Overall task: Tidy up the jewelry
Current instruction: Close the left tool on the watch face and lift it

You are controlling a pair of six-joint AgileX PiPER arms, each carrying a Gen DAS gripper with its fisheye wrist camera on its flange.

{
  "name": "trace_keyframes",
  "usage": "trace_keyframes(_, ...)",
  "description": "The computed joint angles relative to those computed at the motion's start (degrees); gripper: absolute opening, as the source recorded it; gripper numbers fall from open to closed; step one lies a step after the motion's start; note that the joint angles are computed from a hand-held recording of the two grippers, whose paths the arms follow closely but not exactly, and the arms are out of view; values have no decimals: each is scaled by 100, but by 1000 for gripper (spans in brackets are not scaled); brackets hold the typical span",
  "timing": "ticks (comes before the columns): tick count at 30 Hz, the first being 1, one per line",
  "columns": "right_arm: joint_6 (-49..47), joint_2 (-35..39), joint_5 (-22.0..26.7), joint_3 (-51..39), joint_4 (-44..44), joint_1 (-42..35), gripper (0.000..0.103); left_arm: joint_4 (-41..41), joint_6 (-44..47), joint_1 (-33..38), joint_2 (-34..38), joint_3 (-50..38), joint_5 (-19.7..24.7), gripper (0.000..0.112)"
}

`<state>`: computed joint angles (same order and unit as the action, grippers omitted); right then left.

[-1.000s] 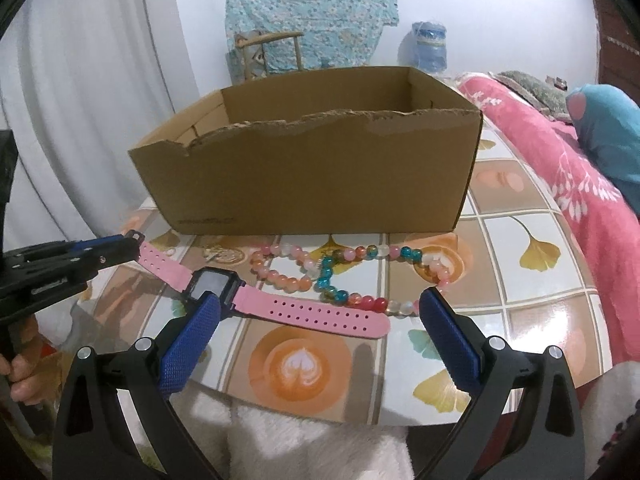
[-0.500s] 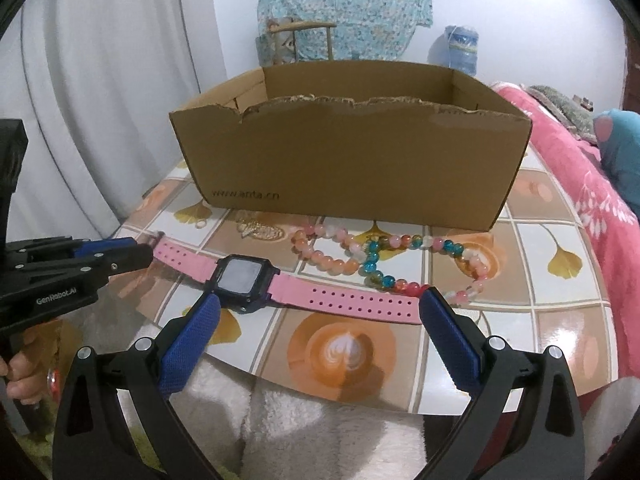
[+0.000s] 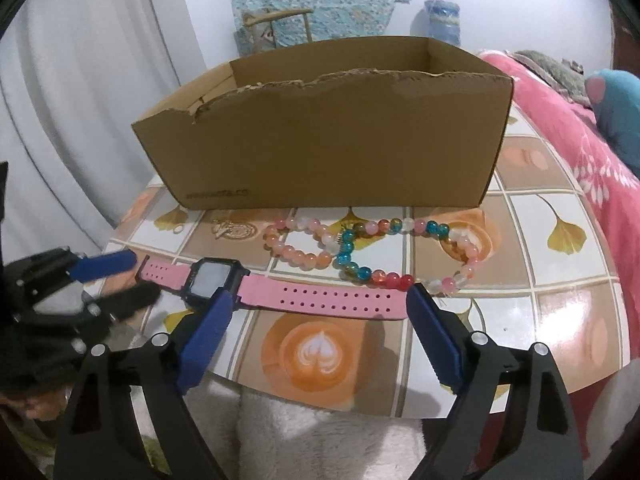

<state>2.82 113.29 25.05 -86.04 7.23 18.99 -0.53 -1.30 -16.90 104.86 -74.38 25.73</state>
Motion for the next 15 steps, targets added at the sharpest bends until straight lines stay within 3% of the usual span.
trace_keyframes(7,-311,-139,-174,268,476,-188,85,467,180,-294,328,-347,251,58)
trace_keyframes(15,-831,-194,-289,398,1005,-325,85,1001,116,-509,633,-581,376,58)
